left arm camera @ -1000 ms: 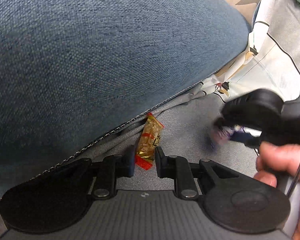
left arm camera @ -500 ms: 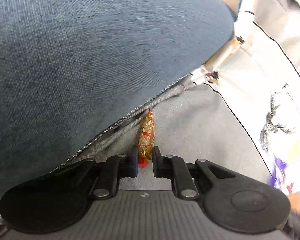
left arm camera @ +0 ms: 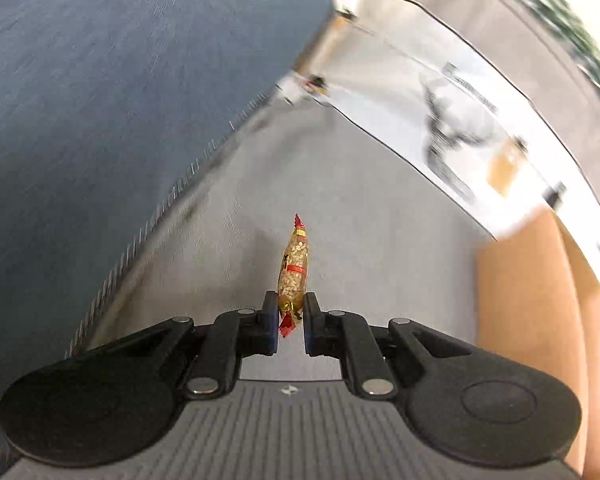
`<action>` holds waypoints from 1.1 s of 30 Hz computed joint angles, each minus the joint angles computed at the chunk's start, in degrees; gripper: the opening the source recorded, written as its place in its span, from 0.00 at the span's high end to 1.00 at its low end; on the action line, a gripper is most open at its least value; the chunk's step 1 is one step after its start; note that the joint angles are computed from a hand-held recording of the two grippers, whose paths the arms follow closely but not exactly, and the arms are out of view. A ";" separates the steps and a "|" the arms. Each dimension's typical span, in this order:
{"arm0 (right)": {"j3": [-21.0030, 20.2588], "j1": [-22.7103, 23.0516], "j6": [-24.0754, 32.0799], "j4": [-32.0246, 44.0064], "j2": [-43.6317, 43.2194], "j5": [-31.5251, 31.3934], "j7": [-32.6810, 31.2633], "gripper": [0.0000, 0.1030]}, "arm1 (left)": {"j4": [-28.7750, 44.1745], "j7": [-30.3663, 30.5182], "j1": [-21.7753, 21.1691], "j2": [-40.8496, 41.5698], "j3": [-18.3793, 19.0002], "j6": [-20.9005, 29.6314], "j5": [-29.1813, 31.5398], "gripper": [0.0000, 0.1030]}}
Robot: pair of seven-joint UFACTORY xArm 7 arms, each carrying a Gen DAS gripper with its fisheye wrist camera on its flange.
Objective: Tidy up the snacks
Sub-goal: 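Grasp the red-gold candy with left tool while right tool grasps purple bar, then lift the candy and purple bar and carry both over the box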
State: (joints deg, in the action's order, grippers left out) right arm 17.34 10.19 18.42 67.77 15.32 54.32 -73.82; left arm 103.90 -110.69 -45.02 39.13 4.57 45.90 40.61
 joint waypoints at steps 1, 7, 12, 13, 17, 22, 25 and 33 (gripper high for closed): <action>0.66 -0.70 -0.15 -1.07 -0.16 2.31 -1.36 0.84 | -1.61 -1.30 -1.04 -0.83 0.13 -0.69 0.89 0.88; -0.30 0.86 -1.39 -2.07 2.13 -1.96 2.93 0.84 | -4.66 -8.09 -4.57 -1.68 -0.71 -1.57 2.98 0.88; -1.16 1.07 -0.81 0.61 5.16 -9.25 12.52 0.84 | -4.89 -7.89 -4.44 -1.51 -1.62 -2.47 2.90 0.88; -0.88 0.70 -0.44 0.89 5.59 -10.32 13.49 0.84 | -4.95 -7.56 -4.14 -1.37 -1.95 -3.11 2.49 0.88; 2.63 -2.20 -2.15 0.58 6.65 -10.44 10.25 0.82 | -6.94 -6.90 -3.69 -2.10 -2.30 -5.39 0.87 0.87; 3.32 -3.37 -1.03 0.68 6.56 -10.65 11.16 0.79 | -6.28 -8.29 -4.62 -1.48 -1.17 -4.80 1.93 0.86; 3.58 -3.85 -0.56 1.32 6.98 -10.43 10.96 0.70 | -3.14 -5.82 -5.13 0.09 -1.17 -0.93 1.93 0.79; 4.55 -4.33 -1.52 1.01 7.12 -8.18 7.73 0.67 | 9.24 4.13 -6.94 6.90 -0.81 11.76 0.90 0.63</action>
